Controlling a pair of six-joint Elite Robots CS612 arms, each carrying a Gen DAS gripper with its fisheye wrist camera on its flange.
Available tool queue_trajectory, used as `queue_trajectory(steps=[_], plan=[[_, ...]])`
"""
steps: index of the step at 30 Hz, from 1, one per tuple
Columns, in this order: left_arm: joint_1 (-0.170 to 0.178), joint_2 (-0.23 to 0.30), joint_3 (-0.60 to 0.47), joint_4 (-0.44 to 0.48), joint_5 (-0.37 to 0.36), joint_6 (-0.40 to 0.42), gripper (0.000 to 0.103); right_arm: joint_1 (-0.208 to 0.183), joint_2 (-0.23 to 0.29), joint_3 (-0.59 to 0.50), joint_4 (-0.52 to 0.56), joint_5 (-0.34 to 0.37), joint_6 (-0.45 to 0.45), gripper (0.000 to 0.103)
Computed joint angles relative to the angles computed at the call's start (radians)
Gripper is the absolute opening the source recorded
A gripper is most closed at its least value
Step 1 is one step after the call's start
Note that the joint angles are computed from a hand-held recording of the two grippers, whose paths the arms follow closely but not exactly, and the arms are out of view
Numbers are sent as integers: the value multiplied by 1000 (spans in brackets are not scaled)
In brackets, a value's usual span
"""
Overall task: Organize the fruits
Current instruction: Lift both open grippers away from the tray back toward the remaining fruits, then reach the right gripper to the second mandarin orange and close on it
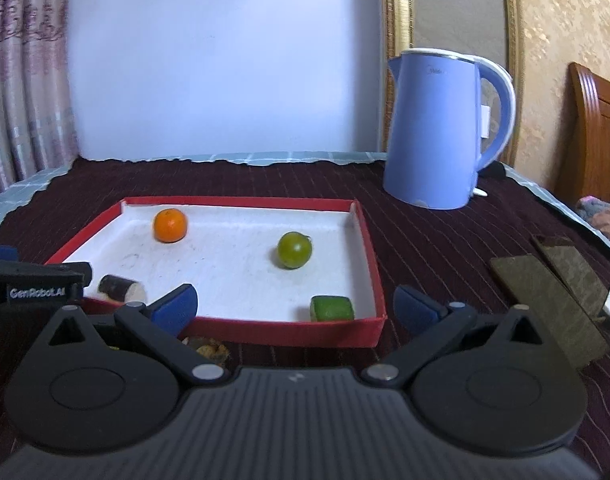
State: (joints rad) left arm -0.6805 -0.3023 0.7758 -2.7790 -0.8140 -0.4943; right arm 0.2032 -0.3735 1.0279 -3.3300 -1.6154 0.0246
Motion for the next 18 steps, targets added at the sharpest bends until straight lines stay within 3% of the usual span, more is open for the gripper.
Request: queue_trajectory(steps=[5, 9, 13, 18], plan=[[-2, -9, 26, -4, 5, -15, 87, -1, -8, 27, -25, 9, -31, 103], [-1, -14, 48, -30, -9, -22, 97, -3, -11, 42, -53, 25, -52, 103], [-2, -17, 66, -53, -5, -20, 97, -4, -13, 58, -77, 25, -66, 103], [-1, -22, 98, -95, -3, -25, 97, -21, -24, 89, -97, 108, -23, 103]])
